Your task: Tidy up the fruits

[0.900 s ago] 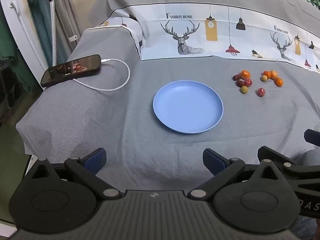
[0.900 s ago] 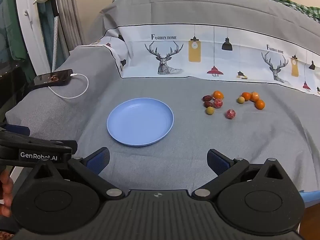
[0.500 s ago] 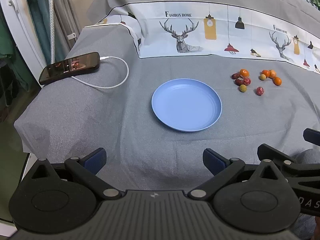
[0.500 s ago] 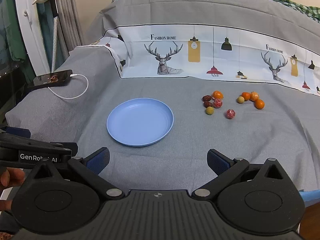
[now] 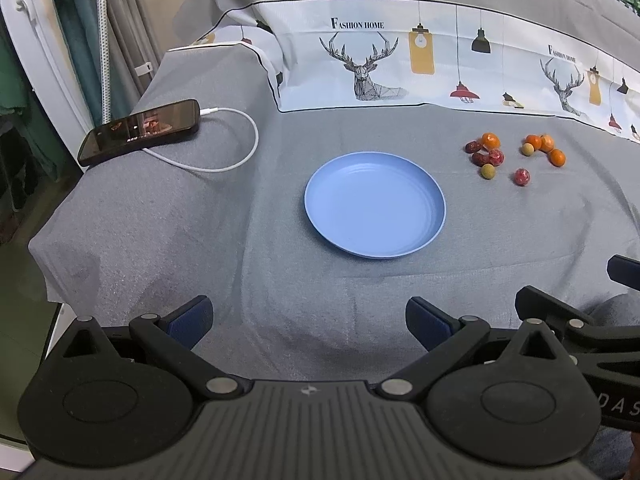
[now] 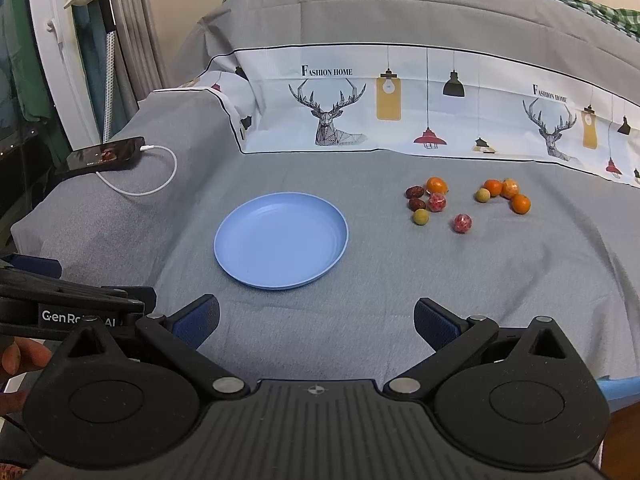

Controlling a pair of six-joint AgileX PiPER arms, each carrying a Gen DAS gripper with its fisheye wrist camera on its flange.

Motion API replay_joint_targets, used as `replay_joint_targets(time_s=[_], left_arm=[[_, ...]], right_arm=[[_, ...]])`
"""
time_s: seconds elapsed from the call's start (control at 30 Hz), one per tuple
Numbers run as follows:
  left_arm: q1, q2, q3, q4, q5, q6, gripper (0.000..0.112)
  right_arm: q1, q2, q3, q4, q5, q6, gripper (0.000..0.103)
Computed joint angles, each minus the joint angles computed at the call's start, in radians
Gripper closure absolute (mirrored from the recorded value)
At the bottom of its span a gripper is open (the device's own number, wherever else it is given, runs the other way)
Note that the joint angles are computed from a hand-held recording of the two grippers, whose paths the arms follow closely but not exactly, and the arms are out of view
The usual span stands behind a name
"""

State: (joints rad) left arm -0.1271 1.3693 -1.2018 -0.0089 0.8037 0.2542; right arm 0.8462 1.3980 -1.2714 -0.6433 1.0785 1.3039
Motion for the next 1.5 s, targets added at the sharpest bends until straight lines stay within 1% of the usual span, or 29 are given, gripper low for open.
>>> replay_joint_targets(time_s=[0.13,0.2,0.37,0.4,0.47,0.57,0.67,0.7,0.73,0.8,0.87,0.93,0.97,1.0,1.1,1.17,1.23,1.27,1.3,1.33,1.37,1.4,1.43,1.47,1.5], left_arm=[[0.000,-0.001,0.002,0.007,-0.008,-0.004,0.010],[0.000,0.002,-0.006,0.006,0.009,-0.005,0.010],[0.003,0.006,-0.010,0.004,0.014,-0.007,0.010],[0.003,0.012,-0.022,0.001,0.034,-0.008,0.010],[0.004,0.018,-0.027,0.001,0.037,-0.011,0.010],[-0.006,0.029,-0.035,0.025,0.044,-0.028,0.010],[-0.019,0.042,-0.036,0.048,0.033,-0.048,0.010],[-0.020,0.049,-0.034,0.043,0.019,-0.050,0.010],[-0.021,0.061,-0.043,0.036,0.028,-0.049,0.010],[-0.017,0.080,-0.049,-0.001,0.019,-0.032,0.010],[-0.022,0.106,-0.072,-0.039,0.033,-0.010,0.010],[-0.053,0.129,-0.091,-0.028,0.038,-0.034,0.010],[-0.079,0.139,-0.094,-0.001,0.020,-0.059,0.010],[-0.107,0.156,-0.110,0.029,0.025,-0.085,0.010],[-0.187,0.234,-0.188,0.084,0.040,-0.128,0.010],[-0.228,0.303,-0.267,0.067,0.057,-0.137,0.010],[-0.260,0.383,-0.367,0.021,0.092,-0.138,0.010],[-0.274,0.428,-0.419,0.016,0.117,-0.141,0.010],[-0.293,0.479,-0.481,0.003,0.126,-0.144,0.010],[-0.310,0.534,-0.550,-0.015,0.138,-0.145,0.010],[-0.326,0.607,-0.649,-0.040,0.169,-0.133,0.010],[-0.342,0.686,-0.749,-0.036,0.203,-0.128,0.010],[-0.360,0.754,-0.849,-0.043,0.230,-0.132,0.010],[-0.381,0.833,-0.949,-0.033,0.240,-0.141,0.010],[-0.401,0.914,-1.049,-0.020,0.242,-0.150,0.010]], right_arm=[[0.001,-0.001,0.003,-0.002,-0.002,0.005,0.001],[0.000,-0.001,0.005,-0.003,-0.006,0.007,0.001],[-0.003,-0.005,0.015,-0.003,-0.014,0.009,0.001],[-0.004,-0.005,0.018,-0.002,-0.017,0.009,0.001],[-0.004,-0.005,0.022,-0.005,-0.020,0.015,0.001],[-0.010,-0.003,0.030,-0.001,-0.036,0.023,0.001],[-0.026,-0.006,0.049,0.010,-0.063,0.031,0.001],[-0.031,-0.012,0.062,0.013,-0.074,0.035,0.001],[-0.033,-0.013,0.071,0.013,-0.083,0.044,0.001],[-0.047,-0.018,0.094,0.010,-0.103,0.071,0.001],[-0.058,-0.025,0.123,-0.019,-0.108,0.123,0.001],[-0.061,-0.026,0.152,-0.074,-0.084,0.202,0.001],[-0.070,-0.028,0.169,-0.093,-0.076,0.234,0.001],[-0.086,-0.034,0.187,-0.101,-0.073,0.256,0.001],[-0.165,-0.060,0.253,-0.093,-0.095,0.280,0.001],[-0.224,-0.074,0.299,-0.094,-0.119,0.288,0.001],[-0.301,-0.080,0.346,-0.102,-0.161,0.272,0.001],[-0.343,-0.079,0.371,-0.119,-0.192,0.265,0.001],[-0.395,-0.065,0.387,-0.132,-0.235,0.243,0.001],[-0.448,-0.047,0.403,-0.146,-0.291,0.212,0.001],[-0.517,-0.032,0.424,-0.148,-0.384,0.143,0.001],[-0.585,-0.004,0.441,-0.159,-0.484,0.070,0.001],[-0.635,0.039,0.439,-0.188,-0.547,0.037,0.001],[-0.673,0.097,0.424,-0.253,-0.570,0.043,0.001],[-0.701,0.155,0.408,-0.339,-0.581,0.090,0.001]])
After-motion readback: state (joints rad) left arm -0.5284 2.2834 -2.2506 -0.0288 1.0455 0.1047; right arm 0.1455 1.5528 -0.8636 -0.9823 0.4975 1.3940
